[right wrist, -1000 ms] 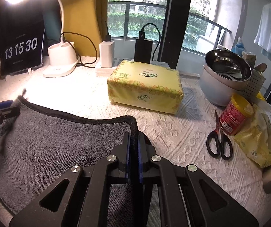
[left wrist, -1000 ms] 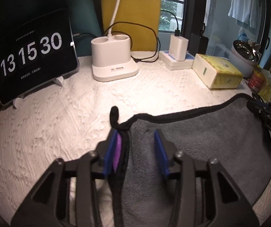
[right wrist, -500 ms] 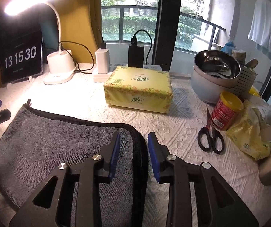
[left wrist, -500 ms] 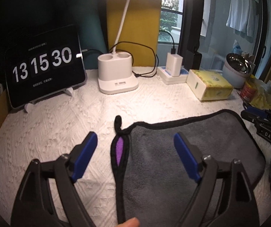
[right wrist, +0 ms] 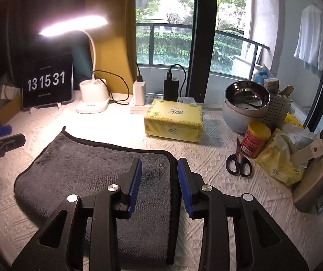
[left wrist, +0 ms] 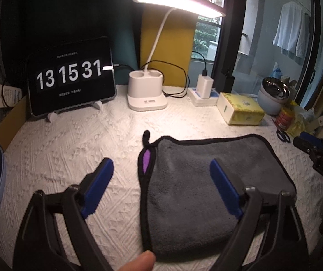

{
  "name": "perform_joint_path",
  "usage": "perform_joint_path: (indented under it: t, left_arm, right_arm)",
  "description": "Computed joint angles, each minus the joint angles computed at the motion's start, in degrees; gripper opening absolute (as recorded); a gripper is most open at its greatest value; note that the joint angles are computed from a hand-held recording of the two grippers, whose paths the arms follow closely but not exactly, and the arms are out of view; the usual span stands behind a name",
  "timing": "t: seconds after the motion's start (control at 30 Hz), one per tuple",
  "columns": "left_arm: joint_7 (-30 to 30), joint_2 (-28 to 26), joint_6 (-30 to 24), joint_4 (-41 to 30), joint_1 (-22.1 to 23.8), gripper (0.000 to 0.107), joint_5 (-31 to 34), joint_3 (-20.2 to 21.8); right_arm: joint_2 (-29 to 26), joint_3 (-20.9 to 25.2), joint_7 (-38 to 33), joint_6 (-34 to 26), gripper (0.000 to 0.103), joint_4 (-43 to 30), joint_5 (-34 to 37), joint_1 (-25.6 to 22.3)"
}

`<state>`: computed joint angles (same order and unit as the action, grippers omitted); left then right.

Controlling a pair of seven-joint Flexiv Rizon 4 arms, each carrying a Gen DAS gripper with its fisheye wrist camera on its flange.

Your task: Fold towel

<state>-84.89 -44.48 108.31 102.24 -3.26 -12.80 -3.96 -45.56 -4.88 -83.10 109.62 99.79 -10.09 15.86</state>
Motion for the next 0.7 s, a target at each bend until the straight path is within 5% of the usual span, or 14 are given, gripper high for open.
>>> perform_joint_path:
  t: [0.43, 0.7]
  left_arm:
    - [-1.0, 4.0, 9.3, 7.9, -5.2, 0.088, -2.2, 4.3]
    - [-1.1, 6.9, 16.4, 13.7, -5.5, 0.088, -1.7, 3.0]
  right_arm:
    - [5.4, 3.2, -1.3, 4.0, 0.035, 7.6, 0.3, -1.2]
    - [9.0, 2.8, -3.2, 7.8, 0.036, 12.9, 2.8, 0.6]
